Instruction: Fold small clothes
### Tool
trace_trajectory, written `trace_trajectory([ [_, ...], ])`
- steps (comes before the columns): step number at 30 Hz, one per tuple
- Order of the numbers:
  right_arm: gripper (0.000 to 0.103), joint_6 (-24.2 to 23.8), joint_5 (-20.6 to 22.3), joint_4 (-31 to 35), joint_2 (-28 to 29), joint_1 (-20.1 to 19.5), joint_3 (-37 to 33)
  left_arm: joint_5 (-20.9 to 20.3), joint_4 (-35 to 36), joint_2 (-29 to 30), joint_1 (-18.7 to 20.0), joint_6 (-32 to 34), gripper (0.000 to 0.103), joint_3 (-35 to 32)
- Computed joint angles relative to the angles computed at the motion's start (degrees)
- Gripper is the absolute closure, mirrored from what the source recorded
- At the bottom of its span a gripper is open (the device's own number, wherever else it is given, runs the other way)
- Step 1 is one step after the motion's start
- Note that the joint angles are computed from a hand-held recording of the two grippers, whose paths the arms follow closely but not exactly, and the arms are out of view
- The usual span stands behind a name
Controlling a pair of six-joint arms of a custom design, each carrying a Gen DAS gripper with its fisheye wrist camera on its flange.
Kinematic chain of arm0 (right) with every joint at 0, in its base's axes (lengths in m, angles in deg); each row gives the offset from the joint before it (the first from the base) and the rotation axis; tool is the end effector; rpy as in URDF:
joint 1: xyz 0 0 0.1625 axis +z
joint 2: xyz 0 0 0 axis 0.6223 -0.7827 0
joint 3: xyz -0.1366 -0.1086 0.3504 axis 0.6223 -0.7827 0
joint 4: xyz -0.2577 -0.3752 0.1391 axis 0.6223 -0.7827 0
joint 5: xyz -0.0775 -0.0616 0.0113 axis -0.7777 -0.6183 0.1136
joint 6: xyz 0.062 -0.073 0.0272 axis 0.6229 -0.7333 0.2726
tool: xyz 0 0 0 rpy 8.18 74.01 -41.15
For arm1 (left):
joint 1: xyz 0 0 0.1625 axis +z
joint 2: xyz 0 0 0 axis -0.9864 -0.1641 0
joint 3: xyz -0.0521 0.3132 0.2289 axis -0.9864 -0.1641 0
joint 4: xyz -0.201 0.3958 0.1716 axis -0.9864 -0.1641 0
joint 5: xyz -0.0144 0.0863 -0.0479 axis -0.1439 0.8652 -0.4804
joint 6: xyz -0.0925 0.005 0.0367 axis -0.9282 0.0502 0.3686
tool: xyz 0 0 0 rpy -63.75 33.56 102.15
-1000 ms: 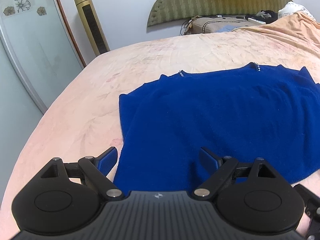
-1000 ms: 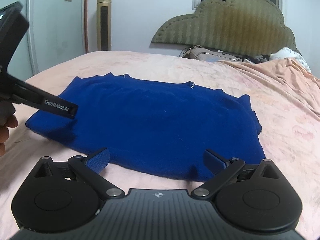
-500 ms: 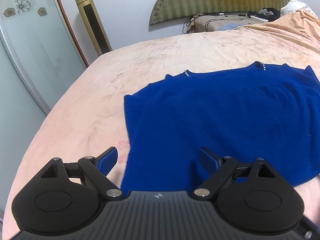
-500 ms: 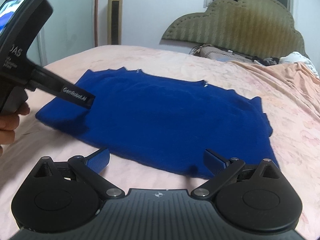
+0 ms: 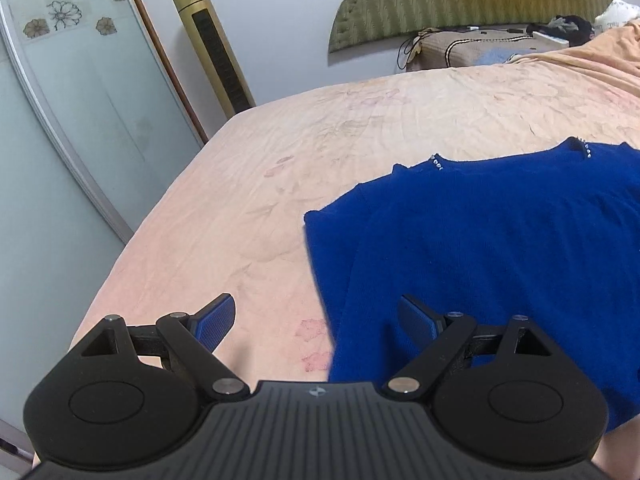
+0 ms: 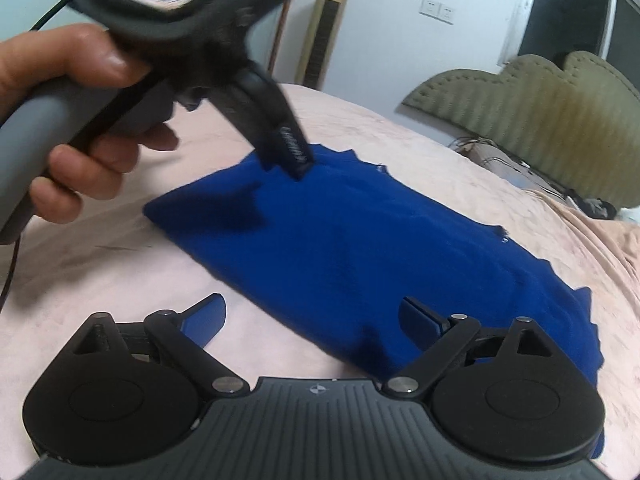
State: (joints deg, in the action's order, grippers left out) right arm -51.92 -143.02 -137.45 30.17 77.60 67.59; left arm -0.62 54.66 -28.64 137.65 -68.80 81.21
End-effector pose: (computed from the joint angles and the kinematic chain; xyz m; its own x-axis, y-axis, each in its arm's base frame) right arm 0.2999 -0.4459 -0.0553 -0.4594 -0.3928 0.7967 -0.8401 0.4834 -0.2461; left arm -0.0939 -0.5578 0.1849 -0.4417 -0.0068 -0.8971 0.6574 0.6780 -0.3288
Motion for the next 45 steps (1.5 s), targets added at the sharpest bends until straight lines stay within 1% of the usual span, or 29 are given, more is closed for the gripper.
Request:
trace_trajectory([
  [3,0.009,0.2,-0.4,0.1,0.1,0.4,-0.2,-0.6,-1.7,0.1,-0.1,2.1,0.014,0.4],
  [4,0.009,0.3,-1.4,-1.5,0.9,0.6,-0.6,-0.7,-1.8,0.2,-0.1,2.3,0.014,0.4],
  [11,0.008,3.8,-2.1,-2.4,-1.0,0.3,0.9,-0.4,-0.5,0.8,0.1,1.2,0.014,-0.4],
  [13,0.008,4.7,-1.8,-2.4,-1.8,-0.4,1.5,-0.3,-0.5,0.9,0.2,1.3,0.014,-0.6],
  [15,0.008,3.9,-2.0,-2.0,-2.0,-0.4,1.6,0.2,-1.1,0.6,0.4,2.2,0.014,-0.5],
  [17,0.008,1.9,-1.8,-1.9,-1.6,-0.1,1.4,2.0,-0.6,-0.1,1.2,2.0,0.014,-1.0],
  [19,0.008,-0.5,-1.0,-0.9,-1.0,0.3,1.2,5.4,3.8,0.0,2.9,-1.6,0.014,-3.5],
  [21,0.008,-2.2,-0.8,0.4,0.3,0.6,0.2,9.1,11.2,1.6,5.3,-7.6,0.014,-8.2],
  [22,0.008,-3.0,-0.8,1.0,1.2,0.8,-0.6,11.7,16.0,2.9,6.9,-11.0,0.014,-11.4],
  [24,0.009,-4.8,-1.2,0.7,3.2,1.2,-2.5,16.8,22.5,4.9,9.7,-15.1,0.014,-16.5],
  [26,0.011,-7.1,-1.7,-0.8,5.5,1.7,-4.8,23.2,28.3,7.1,12.7,-18.6,0.014,-21.6],
  [27,0.011,-8.1,-2.1,-1.4,6.7,2.0,-6.2,27.1,30.7,8.1,14.1,-19.7,0.014,-24.0],
  [29,0.011,-9.4,-3.0,-2.2,8.8,2.4,-8.8,34.4,34.0,10.0,16.4,-21.0,0.014,-27.9],
  [30,0.011,-10.1,-3.5,-2.9,9.9,2.6,-10.2,36.9,34.8,10.9,17.1,-21.3,0.014,-29.3],
  [31,0.011,-11.0,-4.0,-4.0,11.2,2.7,-11.7,38.6,35.1,11.8,17.5,-21.2,0.014,-30.5],
  [33,0.011,-14.2,-4.7,-6.2,13.7,2.9,-14.7,40.9,34.8,13.1,18.0,-19.8,0.011,-32.1],
  [34,0.012,-15.9,-4.9,-7.4,14.8,2.9,-16.2,42.4,35.0,14.1,18.3,-19.9,0.01,-33.4],
  [35,0.015,-17.5,-4.9,-8.3,15.9,2.8,-17.4,43.4,35.0,15.0,18.4,-20.4,0.007,-34.4],
  [36,0.017,-18.9,-4.6,-9.0,16.6,2.7,-18.3,44.9,35.7,16.3,18.5,-20.5,0.007,-36.1],
  [37,0.022,-20.2,-4.2,-9.7,17.3,2.6,-19.1,47.5,37.1,18.0,18.9,-20.1,0.007,-38.4],
  [38,0.033,-21.4,-4.0,-10.0,17.8,2.6,-19.7,48.3,37.7,19.2,19.0,-20.1,0.007,-40.0],
  [39,0.039,-22.0,-4.1,-9.5,18.3,2.6,-20.4,47.8,37.2,19.7,18.8,-19.9,0.008,-40.6],
  [40,0.051,-21.8,-3.8,-8.6,18.2,2.5,-20.4,47.1,36.8,20.3,18.5,-19.6,0.008,-41.0],
  [41,0.065,-21.2,-3.5,-7.7,17.9,2.4,-20.2,46.3,36.2,20.8,18.2,-19.3,0.021,-41.4],
  [42,0.073,-20.2,-3.4,-6.5,17.6,2.3,-20.0,45.1,35.9,21.4,17.9,-19.0,0.03,-41.8],
  [43,0.082,-19.1,-3.1,-5.7,17.2,2.2,-19.5,43.1,35.4,21.8,17.3,-18.7,0.057,-42.1],
  [44,0.085,-18.1,-2.5,-5.2,16.7,2.0,-18.9,41.7,36.6,23.2,17.0,-19.4,0.069,-43.9],
  [45,0.09,-17.2,-2.1,-4.7,16.2,1.9,-18.5,41.4,37.7,24.4,17.0,-20.0,0.075,-45.8],
])
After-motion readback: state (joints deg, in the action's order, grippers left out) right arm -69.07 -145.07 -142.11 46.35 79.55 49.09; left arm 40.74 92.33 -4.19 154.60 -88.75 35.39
